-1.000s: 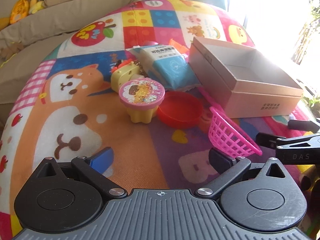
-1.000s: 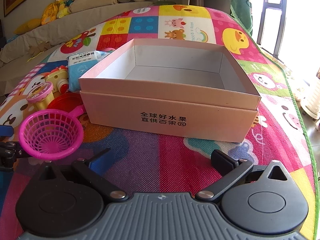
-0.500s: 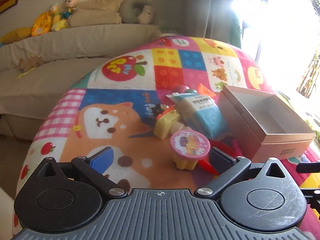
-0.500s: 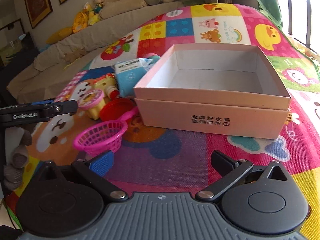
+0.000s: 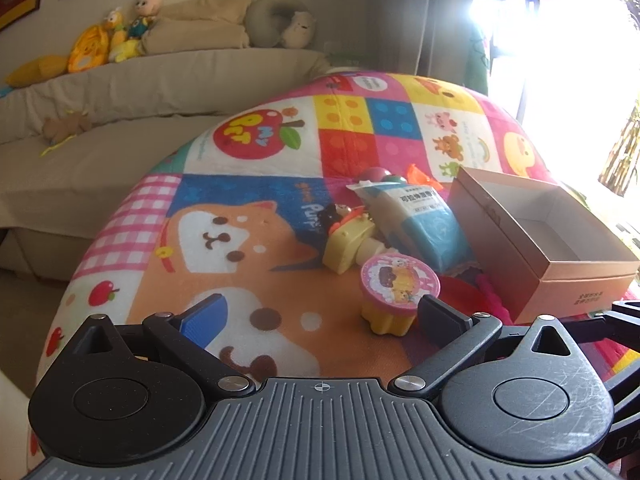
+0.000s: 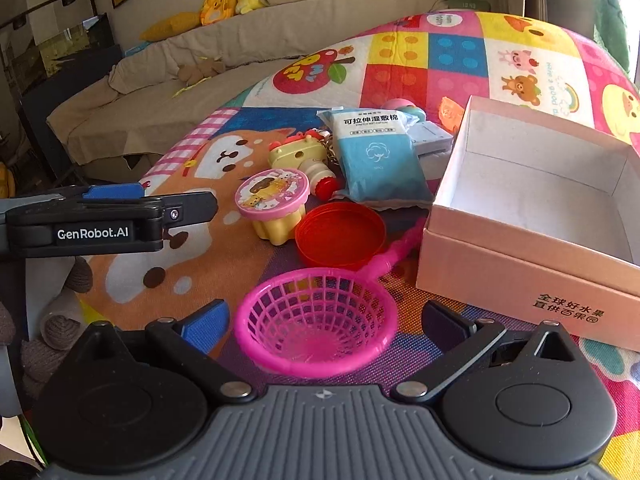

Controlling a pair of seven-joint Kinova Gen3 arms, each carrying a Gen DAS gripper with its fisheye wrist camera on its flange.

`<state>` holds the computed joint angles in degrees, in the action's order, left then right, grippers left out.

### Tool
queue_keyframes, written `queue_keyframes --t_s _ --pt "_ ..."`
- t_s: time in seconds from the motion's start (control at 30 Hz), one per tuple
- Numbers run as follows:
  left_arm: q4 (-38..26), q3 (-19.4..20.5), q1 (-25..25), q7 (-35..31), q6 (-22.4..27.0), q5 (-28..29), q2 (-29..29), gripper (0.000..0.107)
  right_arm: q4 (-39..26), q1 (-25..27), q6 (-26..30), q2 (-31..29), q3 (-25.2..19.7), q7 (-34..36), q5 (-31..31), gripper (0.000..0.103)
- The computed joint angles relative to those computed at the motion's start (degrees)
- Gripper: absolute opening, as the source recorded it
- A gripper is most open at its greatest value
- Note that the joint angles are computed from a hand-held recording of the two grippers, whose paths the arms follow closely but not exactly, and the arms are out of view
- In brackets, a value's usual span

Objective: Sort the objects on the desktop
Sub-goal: 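Grasp the pink-lidded yellow cup with the left tool while the right tool grasps the pink basket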

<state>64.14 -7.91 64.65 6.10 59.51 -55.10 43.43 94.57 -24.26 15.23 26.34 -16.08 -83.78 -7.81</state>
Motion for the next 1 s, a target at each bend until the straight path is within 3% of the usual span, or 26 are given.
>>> queue_keyframes --t_s 0.23,0.4,0.43,0.6,0.83,0.9,0.97,1.0 --pt "-9.03 1.46 -4.50 -12.25 -2.99 4.75 5.09 0.102 0.15 5.82 0.48 0.31 -4.32 2.27 -4.19 0.103" --pt "-14.05 0.26 -5.44 -18.22 -1.30 10.02 7.50 0.063 1.55 3.60 -0.56 -1.26 -2.38 3.14 -2.53 0.103" --pt "-13.21 -0.39 -5.12 -17.67 -1.66 10.59 7.09 0.061 1.38 3.95 -0.33 -1.20 -2.80 3.60 -2.64 0.103" --pt "-5.59 -2.44 -2.06 -12.60 -3.46 10.07 3.17 0.061 -0.80 4.66 1.67 0.10 -3.67 4.90 -4.04 0.103" --pt "2.25 -0.46 0.53 -7.71 -3.82 6.75 -1.53 0.063 -4.38 2.15 5.37 1.91 -2.00 6.21 -3.86 0.103" --pt "1.87 -0.10 0.61 -7.01 -2.61 5.93 -1.16 0.073 -5.62 -0.39 6.93 2.24 0.34 5.21 -2.40 0.099" --pt "0.59 0.49 0.03 -6.82 -1.18 6.15 -0.47 0.075 -7.16 -2.56 9.31 2.67 2.35 3.95 -0.76 0.084" --pt "0.58 0.62 -0.12 -6.46 -1.30 6.05 -0.45 0.074 -6.93 -3.45 9.16 2.44 3.11 3.29 -0.11 0.084"
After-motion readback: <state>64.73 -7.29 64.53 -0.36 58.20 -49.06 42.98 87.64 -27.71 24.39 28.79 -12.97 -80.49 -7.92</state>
